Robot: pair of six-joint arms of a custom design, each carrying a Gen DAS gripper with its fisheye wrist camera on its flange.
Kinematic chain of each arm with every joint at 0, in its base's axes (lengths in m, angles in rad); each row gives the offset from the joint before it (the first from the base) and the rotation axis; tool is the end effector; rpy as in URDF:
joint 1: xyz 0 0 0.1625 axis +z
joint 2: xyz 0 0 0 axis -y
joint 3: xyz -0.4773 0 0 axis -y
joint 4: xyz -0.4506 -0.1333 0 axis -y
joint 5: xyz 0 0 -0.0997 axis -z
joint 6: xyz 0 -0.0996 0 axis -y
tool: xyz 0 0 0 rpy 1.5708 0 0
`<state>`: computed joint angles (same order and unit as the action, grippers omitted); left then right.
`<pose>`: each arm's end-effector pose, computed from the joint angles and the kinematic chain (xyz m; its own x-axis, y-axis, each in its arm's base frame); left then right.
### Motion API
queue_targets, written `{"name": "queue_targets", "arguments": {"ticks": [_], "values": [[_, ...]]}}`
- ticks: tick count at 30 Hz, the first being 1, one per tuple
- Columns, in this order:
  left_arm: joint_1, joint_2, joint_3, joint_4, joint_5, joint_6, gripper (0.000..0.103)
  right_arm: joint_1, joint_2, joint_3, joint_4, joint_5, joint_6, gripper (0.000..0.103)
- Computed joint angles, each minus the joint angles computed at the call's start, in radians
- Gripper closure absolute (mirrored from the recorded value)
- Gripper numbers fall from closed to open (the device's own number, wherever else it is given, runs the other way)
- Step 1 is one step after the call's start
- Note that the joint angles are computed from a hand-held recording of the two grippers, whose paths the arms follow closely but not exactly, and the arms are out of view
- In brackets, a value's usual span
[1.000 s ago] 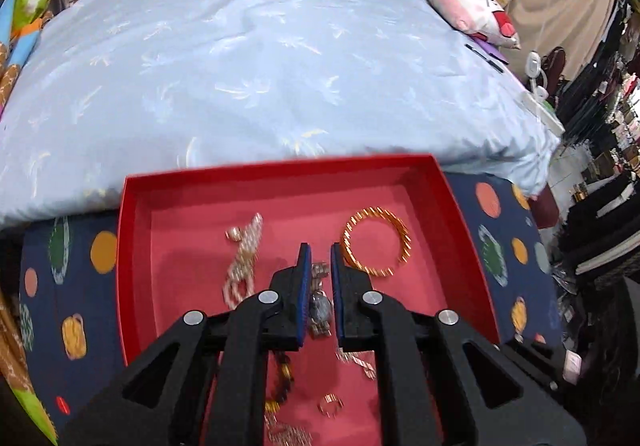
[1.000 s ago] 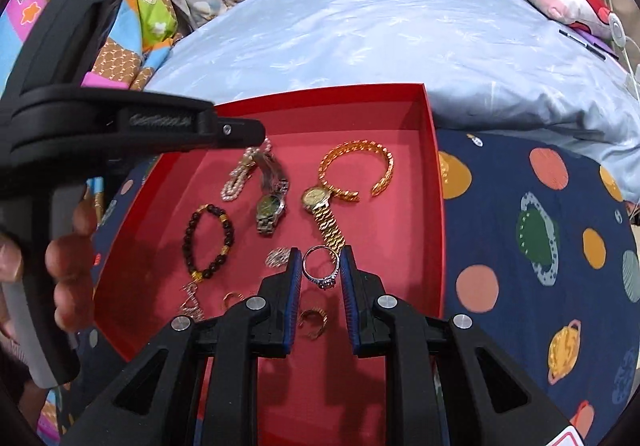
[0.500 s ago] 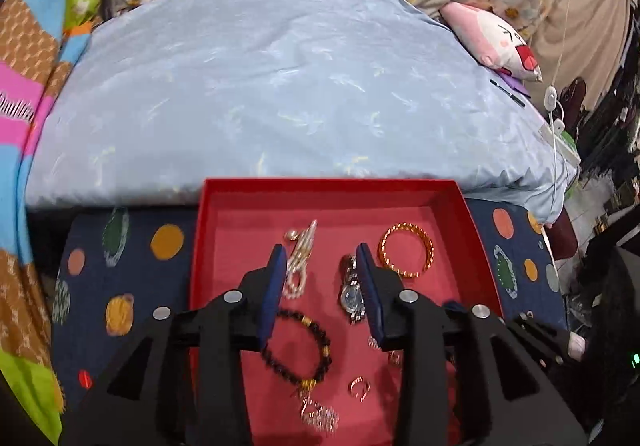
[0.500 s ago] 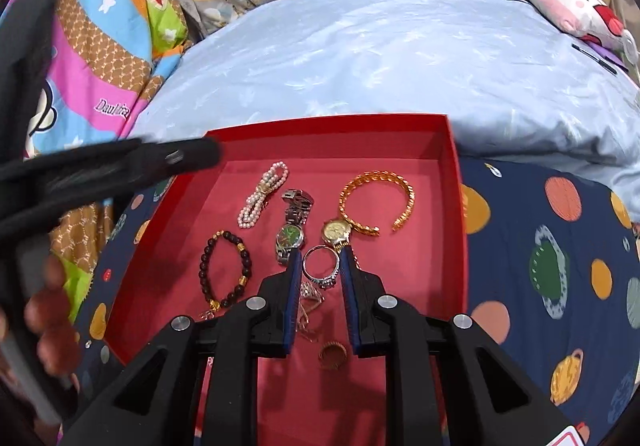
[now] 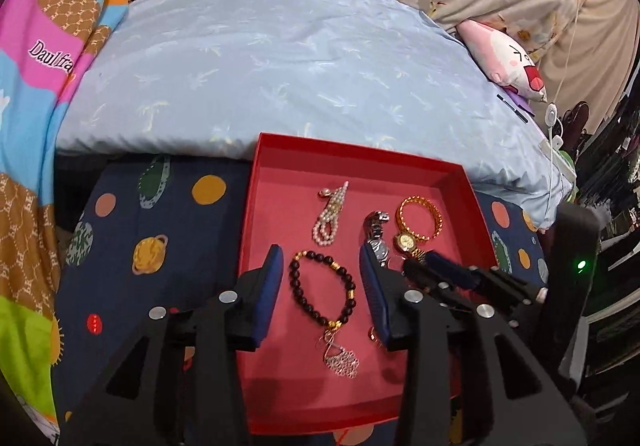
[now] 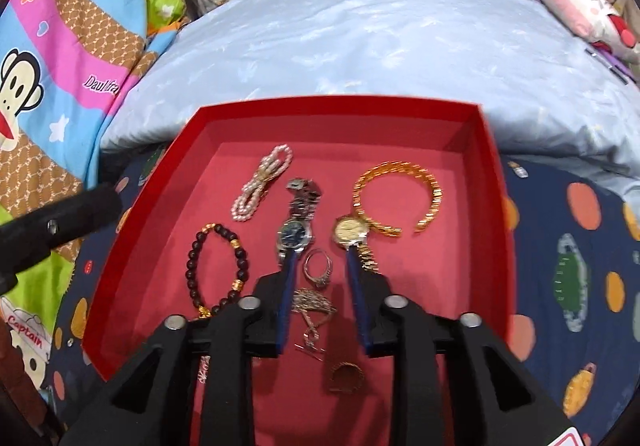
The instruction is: Organize jewelry
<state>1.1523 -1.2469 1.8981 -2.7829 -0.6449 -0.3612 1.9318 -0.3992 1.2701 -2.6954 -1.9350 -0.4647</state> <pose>-0.0601 -0.6590 0.3442 -0.7970 -0.4083 -0.4451 0.0668 0.6728 -0.7368 0.3917 -0.7606 -0.0617 -0.6565 -0.6261 0.4207 -0.7116 0.6991 -0.0699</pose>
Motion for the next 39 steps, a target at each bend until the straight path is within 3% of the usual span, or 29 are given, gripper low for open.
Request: {"name": "queue_targets", "arguments": {"ticks": [8, 15, 23, 29, 39], "values": [[-0.052, -0.058, 0.096, -0.018, 0.072, -0.041, 0.064, -0.002, -0.150, 0.177, -0.116, 0.004, 0.057, 0.072], [-0.135, -0.071, 0.165, 0.112, 0.200, -0.161, 0.064, 0.016, -0.251, 0.336, -0.185, -0.028, 0.098, 0.061], [-0.196, -0.090, 0.209, 0.263, 0.218, -0.316, 0.064, 0.029, -0.335, 0.460, -0.215, -0.017, 0.132, 0.060], [-0.234, -0.105, 0.234, 0.369, 0.229, -0.423, 0.064, 0.040, -0.376, 0.525, -0.250, -0.028, 0.143, 0.048], [-0.286, -0.137, 0.256, 0.585, 0.267, -0.652, 0.043, 0.065, -0.402, 0.593, -0.320, -0.079, 0.132, 0.040]]}}
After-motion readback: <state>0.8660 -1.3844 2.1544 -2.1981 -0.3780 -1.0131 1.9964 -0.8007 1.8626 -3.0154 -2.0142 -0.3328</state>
